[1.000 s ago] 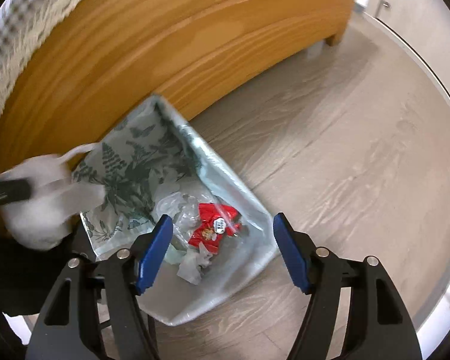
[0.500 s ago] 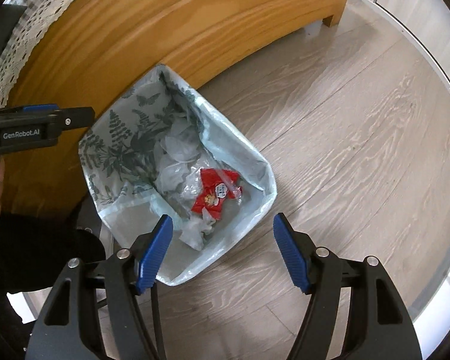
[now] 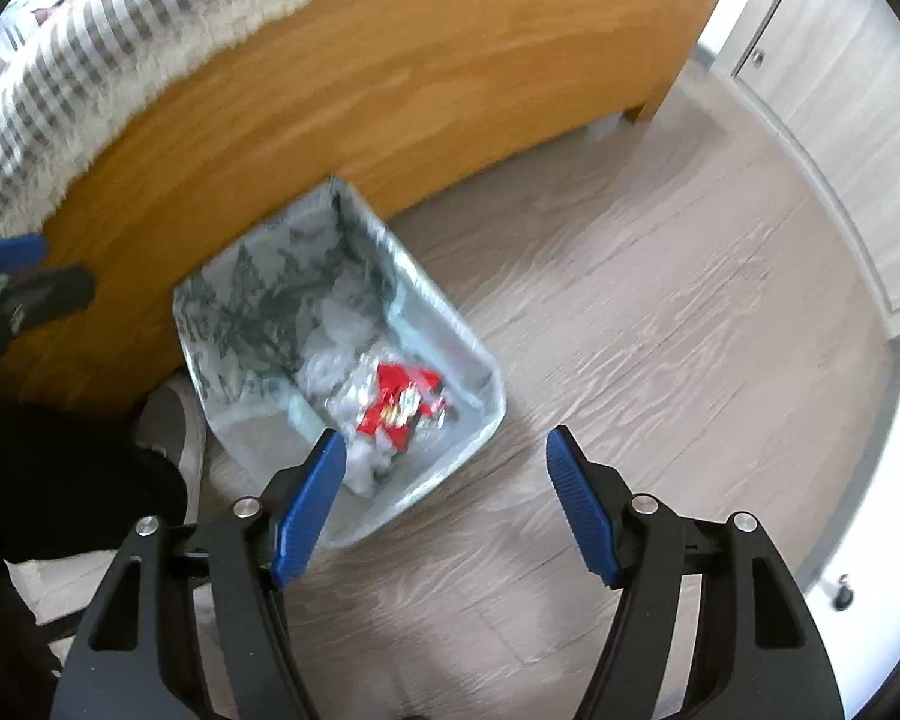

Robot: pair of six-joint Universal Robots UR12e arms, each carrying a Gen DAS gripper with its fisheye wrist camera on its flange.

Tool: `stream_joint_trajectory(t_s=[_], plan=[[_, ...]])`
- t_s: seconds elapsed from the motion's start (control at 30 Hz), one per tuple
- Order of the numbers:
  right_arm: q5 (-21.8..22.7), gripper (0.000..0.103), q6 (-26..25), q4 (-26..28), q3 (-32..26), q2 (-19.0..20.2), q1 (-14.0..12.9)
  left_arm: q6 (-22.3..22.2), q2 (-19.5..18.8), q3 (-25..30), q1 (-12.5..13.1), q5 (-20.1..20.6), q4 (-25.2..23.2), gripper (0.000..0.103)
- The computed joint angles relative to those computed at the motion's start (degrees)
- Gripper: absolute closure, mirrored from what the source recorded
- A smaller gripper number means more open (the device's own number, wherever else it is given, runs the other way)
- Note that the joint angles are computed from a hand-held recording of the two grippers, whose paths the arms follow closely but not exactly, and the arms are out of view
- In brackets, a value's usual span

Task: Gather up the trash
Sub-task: 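Lift both open tools away from the wastebasket back over the bed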

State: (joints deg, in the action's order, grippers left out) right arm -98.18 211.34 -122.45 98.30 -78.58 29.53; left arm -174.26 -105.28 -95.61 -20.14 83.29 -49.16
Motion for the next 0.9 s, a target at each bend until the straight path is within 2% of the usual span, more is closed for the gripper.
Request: stream_joint_trajectory(t_s=[0.13,0.23,0.3,0.43,0.53,0.6,0.73,0.8,0.9], plan=[[-5.2,0.036,-0.91,-1.6,-3.57,-0.02,0.56,0.18,4.0,-3.5,1.99,-6.36,9.27,0.019],[-7.45,0.036,-2.15,-3.78,-6.61,0.78,0.85,-1.65,6.51,-4.99,3.84,-8.5,13.65,0.019],[-7.87,0.03,-3.3,-6.02,-8.89,1.69,0.93,-3.03,8.19,-5.95,5.69,-10.57,16.99,0.019],[-7.93,0.029,-6.56,-11.03,-14.75,4.99,1.44,-6.21,10.83,-6.77,10.21,-12.28,23.45,0.019],[-6.0,0.029,-8.84,-13.48,-19.42,8.11,1.87,-8.11,12.68,-8.04,15.1,-17.26,27.52,0.019],[-4.73,0.029,-10.7,-14.83,-21.92,9.89,2.3,-10.32,13.69,-8.73,17.92,-16.23,30.53,0.019],[-1.93,0.029,-14.36,-15.96,-28.07,14.3,3.2,-11.3,13.84,-8.5,21.21,-11.43,32.52,0.019],[-0.36,0.029,-15.91,-15.05,-31.96,16.96,3.37,-8.91,13.11,-7.52,22.12,-8.08,31.77,0.019],[1.19,0.029,-17.97,-13.64,-37.14,20.43,3.67,-1.41,11.2,-5.1,23.94,-5.39,29.57,0.019]])
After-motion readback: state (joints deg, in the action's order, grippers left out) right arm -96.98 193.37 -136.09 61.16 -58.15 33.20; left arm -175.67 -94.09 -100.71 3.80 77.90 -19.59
